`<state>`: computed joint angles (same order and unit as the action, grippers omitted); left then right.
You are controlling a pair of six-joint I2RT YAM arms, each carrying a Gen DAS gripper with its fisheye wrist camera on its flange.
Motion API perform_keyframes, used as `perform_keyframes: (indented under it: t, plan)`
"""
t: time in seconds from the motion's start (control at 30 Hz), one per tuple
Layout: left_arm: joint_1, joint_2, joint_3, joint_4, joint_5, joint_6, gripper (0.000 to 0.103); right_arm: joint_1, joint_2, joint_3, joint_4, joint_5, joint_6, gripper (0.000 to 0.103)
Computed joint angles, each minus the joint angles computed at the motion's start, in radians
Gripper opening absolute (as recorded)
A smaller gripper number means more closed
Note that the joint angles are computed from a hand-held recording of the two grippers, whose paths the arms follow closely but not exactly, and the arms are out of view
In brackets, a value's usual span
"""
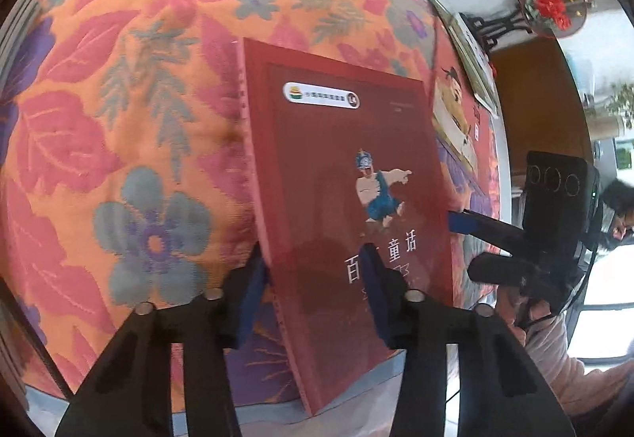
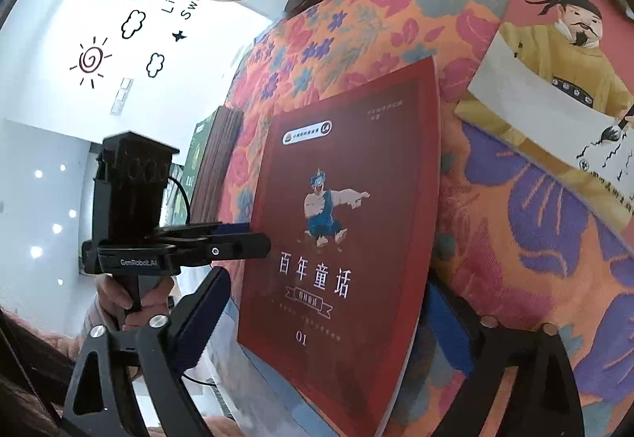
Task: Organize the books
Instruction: 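Lift the red book upright with the right gripper, then carry the red book to the stack beside the green book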
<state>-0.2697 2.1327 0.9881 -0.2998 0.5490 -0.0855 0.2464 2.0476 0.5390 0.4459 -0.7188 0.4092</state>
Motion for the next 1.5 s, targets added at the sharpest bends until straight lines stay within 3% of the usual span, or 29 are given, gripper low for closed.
perform_keyframes:
  t: [0.1,0.17,0.2,0.27,0.4,0.57,0.73,0.8,0.93,1.07,1.23,1.5]
  plan:
    - [0.002,0.004,0.011,-0.017,-0.011,-0.001,0.034,-0.045,0.026,0.023,-0.029,-0.019,-0.034,0.062]
    - [0.006,0.003,0.007,-0.013,-0.011,-0.004,0.033,-0.095,0.067,0.059,-0.075,-0.049,-0.076,0.032]
    - [0.005,0.0,0.0,-0.006,-0.021,0.0,0.028,-0.13,0.101,0.088,-0.119,-0.054,-0.098,0.011]
    - [-0.009,-0.013,-0.012,0.004,-0.06,0.02,0.027,-0.202,0.191,0.129,-0.113,-0.181,-0.08,0.008]
    - [-0.014,-0.018,-0.011,0.005,-0.072,-0.011,0.027,-0.173,0.135,0.136,-0.183,-0.113,-0.131,0.009]
    - [0.013,-0.015,-0.034,0.055,-0.031,-0.027,0.026,-0.218,0.195,0.143,-0.13,-0.2,-0.099,0.008]
    - [0.068,0.047,0.036,-0.023,0.055,-0.029,0.022,-0.209,0.19,0.137,-0.129,-0.193,-0.1,0.008]
    - [0.065,0.045,0.039,-0.025,0.056,-0.049,0.02,-0.197,0.168,0.124,-0.125,-0.17,-0.081,0.008]
    - [-0.008,-0.037,-0.017,0.02,-0.072,-0.048,0.02,-0.172,0.131,0.085,-0.075,-0.132,-0.032,0.011]
    - [-0.033,-0.082,-0.045,0.025,-0.114,-0.044,0.019,-0.164,0.11,0.021,0.028,-0.153,0.041,0.01]
    - [-0.093,-0.188,-0.101,-0.003,-0.188,0.033,0.019,-0.069,-0.023,-0.035,-0.022,-0.038,0.06,0.011]
    - [-0.037,-0.282,-0.153,-0.039,-0.173,0.092,0.019,0.08,-0.205,-0.095,-0.061,0.08,0.159,0.011]
